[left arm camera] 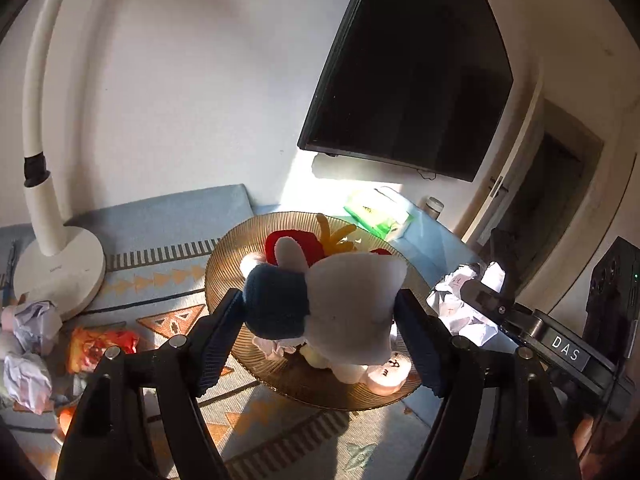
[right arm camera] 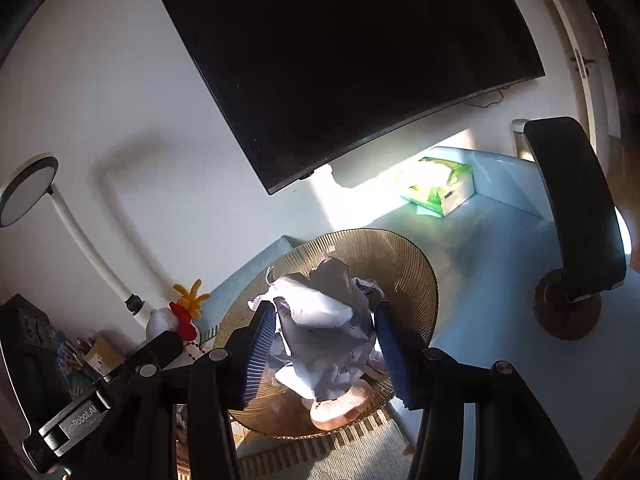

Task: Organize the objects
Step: 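Carry the plush and paper ball over the amber bowl and open both grippers, then move both open grippers back toward the oranges and snack box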

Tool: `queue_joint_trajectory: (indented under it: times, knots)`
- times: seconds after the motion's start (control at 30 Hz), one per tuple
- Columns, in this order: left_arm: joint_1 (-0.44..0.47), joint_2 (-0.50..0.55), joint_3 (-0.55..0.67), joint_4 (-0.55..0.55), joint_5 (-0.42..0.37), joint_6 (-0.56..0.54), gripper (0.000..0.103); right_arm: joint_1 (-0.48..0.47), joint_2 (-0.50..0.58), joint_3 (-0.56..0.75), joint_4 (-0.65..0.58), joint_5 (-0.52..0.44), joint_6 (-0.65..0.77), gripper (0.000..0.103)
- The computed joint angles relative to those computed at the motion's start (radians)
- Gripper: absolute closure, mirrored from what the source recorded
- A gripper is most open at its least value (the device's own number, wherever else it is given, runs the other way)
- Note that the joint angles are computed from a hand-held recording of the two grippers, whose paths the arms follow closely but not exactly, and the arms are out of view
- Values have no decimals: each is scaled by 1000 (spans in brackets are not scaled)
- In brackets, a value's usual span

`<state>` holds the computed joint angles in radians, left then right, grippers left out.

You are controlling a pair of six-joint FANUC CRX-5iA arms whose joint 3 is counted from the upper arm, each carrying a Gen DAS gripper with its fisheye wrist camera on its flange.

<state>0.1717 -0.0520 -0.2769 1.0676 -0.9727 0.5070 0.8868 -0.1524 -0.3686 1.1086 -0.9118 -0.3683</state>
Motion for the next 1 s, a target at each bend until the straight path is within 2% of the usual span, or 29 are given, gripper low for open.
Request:
queue_joint_trajectory:
  times: [0.07, 0.17, 0.33, 0.4, 0.53, 0.67, 0.8, 0.9, 1.0]
  knots:
    - [-5, 20, 18, -30, -14, 27, 11, -6, 12, 11, -12, -13, 11, 17]
    - [8, 15, 12, -47, -15, 26, 9, -9, -7, -21, 8, 20, -4, 17]
    - [99, -34, -42, -11, -82, -18, 9, 29, -28, -43, 19, 29, -6, 17]
    - [147, -76, -78, 6, -84, -54, 9, 51, -22, -30, 21, 39, 18, 17]
    - [273, -205, -174, 71, -45, -167, 8, 105, 11, 14, 81, 67, 60, 17]
    - [421, -284, -238, 120, -13, -222, 1, 147, 77, 69, 129, 120, 108, 17]
    - [540, -300, -292, 118, 26, -230, 1, 180, 178, 124, 87, 172, 164, 17]
    - [573, -289, -331, 63, 99, -238, 1, 182, 244, 126, 87, 223, 157, 17]
    - [594, -257, -353, 43, 96, -258, 1, 193, 306, 154, 35, 229, 214, 17]
